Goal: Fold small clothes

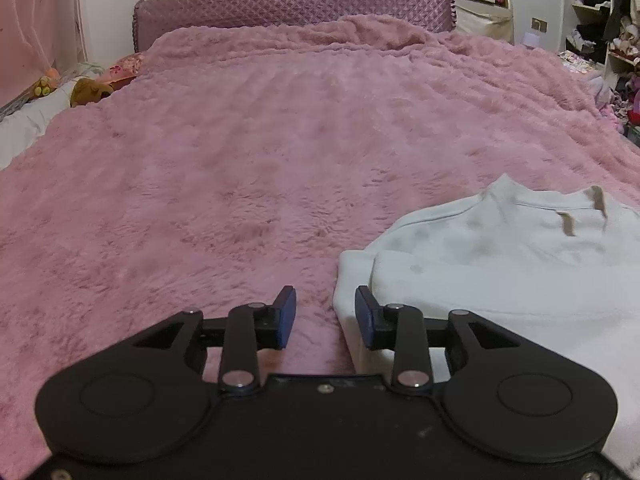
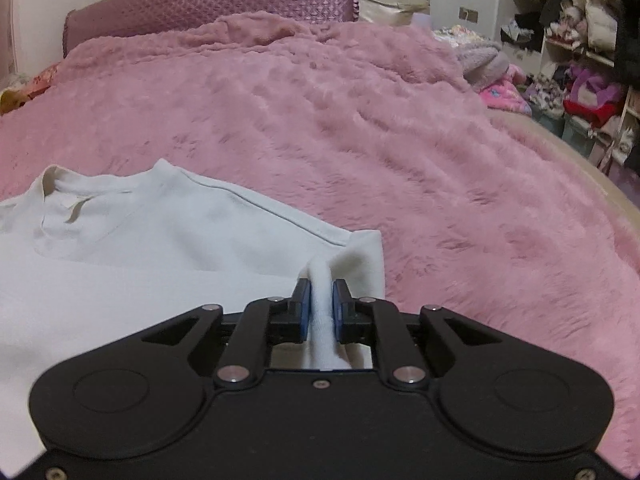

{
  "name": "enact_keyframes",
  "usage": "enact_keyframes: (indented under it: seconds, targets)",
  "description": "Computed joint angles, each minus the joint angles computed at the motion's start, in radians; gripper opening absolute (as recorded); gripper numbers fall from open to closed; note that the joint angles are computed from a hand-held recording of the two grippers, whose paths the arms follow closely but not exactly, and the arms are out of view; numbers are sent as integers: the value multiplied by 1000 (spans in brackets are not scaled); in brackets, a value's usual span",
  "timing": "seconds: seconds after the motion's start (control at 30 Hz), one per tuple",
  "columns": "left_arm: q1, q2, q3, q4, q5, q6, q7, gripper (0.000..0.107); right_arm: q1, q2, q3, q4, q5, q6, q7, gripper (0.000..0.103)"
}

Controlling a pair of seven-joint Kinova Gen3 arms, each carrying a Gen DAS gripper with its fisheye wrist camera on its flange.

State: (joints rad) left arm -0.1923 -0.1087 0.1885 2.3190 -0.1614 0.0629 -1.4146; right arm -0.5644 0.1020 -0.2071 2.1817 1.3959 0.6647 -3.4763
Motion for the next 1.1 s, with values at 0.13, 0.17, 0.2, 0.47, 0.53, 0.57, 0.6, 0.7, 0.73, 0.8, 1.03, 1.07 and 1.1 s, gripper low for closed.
enact_keyframes:
  seconds: [0.13, 0.17, 0.2, 0.47, 0.53, 0.57, 0.6, 0.7, 0.73, 0.8, 1.03, 1.07, 1.1]
  targets:
    - [155, -58, -167, 22, 98, 51, -110, 40, 70, -10, -130, -3, 17, 109, -17, 38]
    - [163, -79, -177, 28, 88, 76, -103, 40, 71, -17, -144, -1, 16, 131, -11, 44]
    - [156, -91, -171, 32, 89, 99, -99, 41, 62, -31, -140, 6, 12, 137, -8, 44]
    - [231, -211, -297, 94, 253, 291, -206, 50, -218, -164, 112, 28, -191, 119, 110, 43]
    - [275, -234, -374, 112, 302, 309, -274, 51, -311, -216, 174, 58, -272, 127, 169, 45]
    - [296, -247, -420, 117, 342, 322, -314, 51, -357, -252, 213, 81, -313, 120, 197, 48]
    - [317, -258, -467, 117, 383, 342, -355, 51, -404, -298, 255, 113, -353, 109, 209, 50]
    - [375, -276, -603, 100, 494, 430, -477, 52, -477, -437, 326, 180, -475, 87, 206, 53]
    - [382, -282, -628, 99, 509, 458, -503, 52, -472, -483, 340, 197, -516, 56, 227, 54]
    - [365, -294, -623, 95, 501, 501, -506, 53, -447, -533, 350, 220, -597, -5, 304, 55]
    - [203, -320, -432, 135, 488, 500, -496, 57, -158, -487, 169, 218, -831, -131, 572, 58]
    - [192, -312, -386, 138, 470, 480, -455, 57, -140, -480, 166, 222, -862, -157, 613, 67]
    - [175, -312, -339, 141, 452, 468, -417, 58, -137, -460, 178, 224, -885, -191, 654, 80]
